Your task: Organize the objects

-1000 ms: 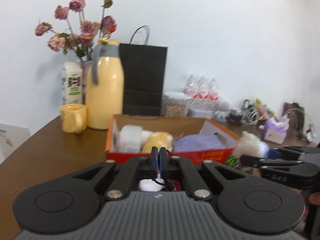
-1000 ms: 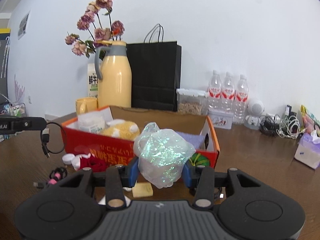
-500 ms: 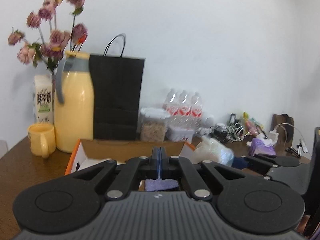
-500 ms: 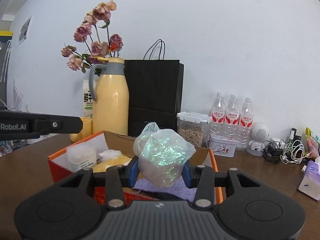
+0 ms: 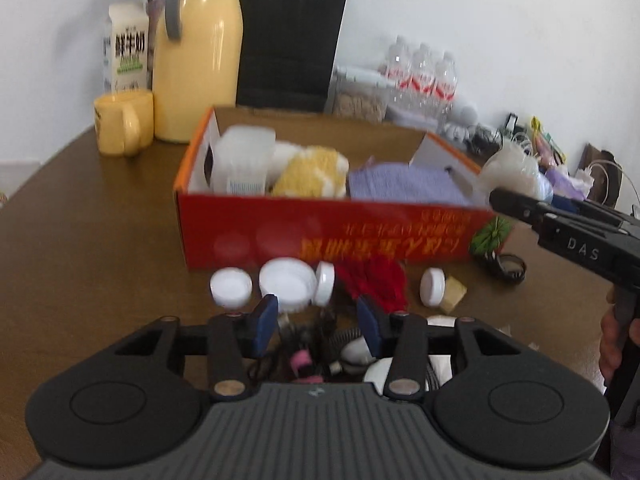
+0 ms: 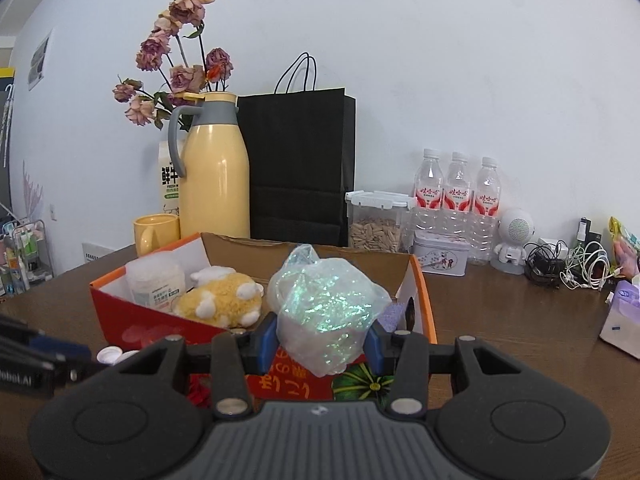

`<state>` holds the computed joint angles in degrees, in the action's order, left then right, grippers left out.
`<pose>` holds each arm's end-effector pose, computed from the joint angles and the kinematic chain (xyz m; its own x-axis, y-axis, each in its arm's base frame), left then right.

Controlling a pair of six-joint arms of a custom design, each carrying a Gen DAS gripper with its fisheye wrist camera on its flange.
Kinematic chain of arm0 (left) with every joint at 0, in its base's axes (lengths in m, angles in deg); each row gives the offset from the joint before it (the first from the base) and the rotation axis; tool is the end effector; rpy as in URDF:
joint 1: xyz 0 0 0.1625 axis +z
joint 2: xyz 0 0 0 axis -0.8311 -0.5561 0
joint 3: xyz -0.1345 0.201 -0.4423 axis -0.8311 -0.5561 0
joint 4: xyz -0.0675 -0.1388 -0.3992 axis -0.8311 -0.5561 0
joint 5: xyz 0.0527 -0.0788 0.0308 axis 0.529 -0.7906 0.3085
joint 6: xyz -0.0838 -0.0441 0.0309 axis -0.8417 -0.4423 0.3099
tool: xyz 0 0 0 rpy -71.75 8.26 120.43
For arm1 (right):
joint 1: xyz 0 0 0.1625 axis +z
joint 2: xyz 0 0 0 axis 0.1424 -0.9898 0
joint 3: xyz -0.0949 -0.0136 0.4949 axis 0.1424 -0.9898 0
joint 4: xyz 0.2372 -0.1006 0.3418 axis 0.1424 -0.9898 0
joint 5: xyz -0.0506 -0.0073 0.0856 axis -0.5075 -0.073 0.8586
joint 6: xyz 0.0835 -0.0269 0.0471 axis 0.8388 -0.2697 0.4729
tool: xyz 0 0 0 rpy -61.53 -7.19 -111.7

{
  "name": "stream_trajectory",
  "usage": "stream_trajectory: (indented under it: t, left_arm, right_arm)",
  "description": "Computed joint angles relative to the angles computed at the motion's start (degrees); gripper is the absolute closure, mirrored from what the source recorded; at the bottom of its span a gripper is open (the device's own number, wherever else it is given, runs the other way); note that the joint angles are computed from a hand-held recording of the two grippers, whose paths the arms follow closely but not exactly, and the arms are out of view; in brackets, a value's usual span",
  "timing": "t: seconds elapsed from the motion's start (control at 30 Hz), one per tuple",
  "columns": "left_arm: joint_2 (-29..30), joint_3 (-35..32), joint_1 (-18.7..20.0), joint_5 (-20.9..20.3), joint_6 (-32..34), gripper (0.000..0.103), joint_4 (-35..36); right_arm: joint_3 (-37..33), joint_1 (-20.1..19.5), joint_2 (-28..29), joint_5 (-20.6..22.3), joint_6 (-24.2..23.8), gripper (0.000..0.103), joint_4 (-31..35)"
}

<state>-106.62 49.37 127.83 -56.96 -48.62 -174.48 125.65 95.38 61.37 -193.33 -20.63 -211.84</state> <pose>-0.0981 -0.7945 0.2144 -0.6888 0.5604 -0.4598 0.7225 0.5831 -0.3715 0.2480 -0.7095 0.0400 -0.6720 0.2149 0.7087 -0.6335 0.3288 -0.7004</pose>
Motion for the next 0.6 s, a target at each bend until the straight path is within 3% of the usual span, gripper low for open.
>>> stream_trajectory:
  t: [0.2,0.43,0.6]
  left_arm:
    - [1.2,-1.2,-0.1,1.0,-0.7,0.075,1.2]
    - [1.7,-1.1,-0.4,0.7,-0.8,0.075,-0.9]
    - [1.0,0.6,-0.8,-1.6,4.5,0.075,-2.4]
  right_arm:
    - [0.9,0.0,0.2,-0.7,0.6,0.061,0.2]
    - [1.4,-0.1,0.3,-0.8,0.9,0.061,0.5]
    - [1.7,-0.3,0.2,-0.5,1.6,0.061,0.7]
